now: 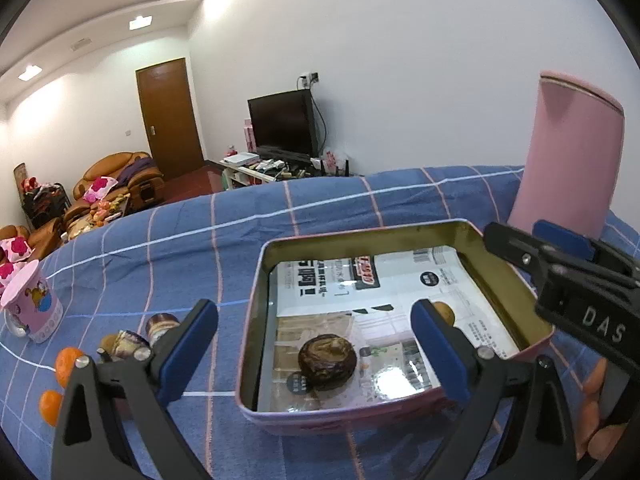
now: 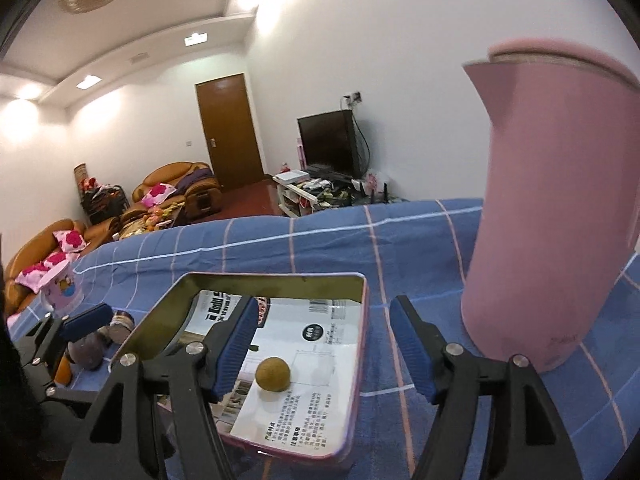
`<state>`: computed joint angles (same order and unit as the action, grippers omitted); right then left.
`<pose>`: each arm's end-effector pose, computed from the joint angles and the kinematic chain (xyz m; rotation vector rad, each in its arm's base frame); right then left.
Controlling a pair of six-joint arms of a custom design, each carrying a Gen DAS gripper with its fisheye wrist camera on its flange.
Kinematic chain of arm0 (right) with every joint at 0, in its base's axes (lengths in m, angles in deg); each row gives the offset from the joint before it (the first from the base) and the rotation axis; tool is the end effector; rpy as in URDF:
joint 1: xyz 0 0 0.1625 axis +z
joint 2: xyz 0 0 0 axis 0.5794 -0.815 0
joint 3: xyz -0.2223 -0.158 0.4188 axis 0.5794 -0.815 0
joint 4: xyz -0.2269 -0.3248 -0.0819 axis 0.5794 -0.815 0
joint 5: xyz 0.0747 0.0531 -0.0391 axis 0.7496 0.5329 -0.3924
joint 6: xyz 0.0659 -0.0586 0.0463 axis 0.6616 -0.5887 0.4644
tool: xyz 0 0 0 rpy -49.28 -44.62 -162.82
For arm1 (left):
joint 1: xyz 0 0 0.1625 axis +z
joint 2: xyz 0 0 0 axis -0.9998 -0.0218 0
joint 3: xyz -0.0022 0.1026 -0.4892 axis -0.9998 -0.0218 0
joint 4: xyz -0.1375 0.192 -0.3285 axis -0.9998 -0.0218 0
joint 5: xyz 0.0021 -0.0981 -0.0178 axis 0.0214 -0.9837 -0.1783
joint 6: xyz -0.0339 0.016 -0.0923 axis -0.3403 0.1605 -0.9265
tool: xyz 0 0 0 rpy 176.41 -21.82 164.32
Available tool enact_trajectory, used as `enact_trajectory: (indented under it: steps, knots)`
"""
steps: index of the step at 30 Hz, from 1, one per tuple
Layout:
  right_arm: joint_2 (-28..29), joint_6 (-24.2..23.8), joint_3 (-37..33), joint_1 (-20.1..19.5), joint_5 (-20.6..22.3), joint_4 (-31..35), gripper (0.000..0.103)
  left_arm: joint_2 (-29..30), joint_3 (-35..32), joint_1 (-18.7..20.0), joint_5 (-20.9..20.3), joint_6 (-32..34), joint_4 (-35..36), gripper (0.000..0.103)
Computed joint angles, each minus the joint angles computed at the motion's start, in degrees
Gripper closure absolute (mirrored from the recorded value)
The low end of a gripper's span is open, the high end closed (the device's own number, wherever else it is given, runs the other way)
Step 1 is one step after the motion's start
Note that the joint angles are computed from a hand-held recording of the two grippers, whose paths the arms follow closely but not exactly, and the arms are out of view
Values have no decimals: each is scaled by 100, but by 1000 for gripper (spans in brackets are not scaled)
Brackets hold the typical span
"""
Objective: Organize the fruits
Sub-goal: 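Carry both fruits over the tin tray and open both tools to drop them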
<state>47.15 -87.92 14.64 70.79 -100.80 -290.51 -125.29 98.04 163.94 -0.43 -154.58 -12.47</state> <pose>0.2600 -0.6524 -0.0489 0.1780 -2.0561 1.3874 -0.0096 -0.6918 0.1896 1.0283 2.1960 -0.9772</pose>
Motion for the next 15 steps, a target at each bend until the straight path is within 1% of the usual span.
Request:
enact_trajectory:
  steps: [1,2,3,8,11,15]
  knots:
    - [-8,73,14,-11,5,-31,34,-11,14,2,0,-11,-22,2]
    - [1,84,9,-12,7,-90,34,-30,32,9,6,-12,-45,0]
    - [21,62,-6,-10,4,-178,34,-64,71,18,11,-5,-95,0]
    - [169,-186,-175,62,-115,-648,34,-172,157,86,91,85,-173,0]
    - [288,-386,-354,131,-236,-817,34,-215,116,151,164,34,-103,0]
    - [432,-524,-553,222,-391,-1026,34,-255,75,215,161,-24,-65,0]
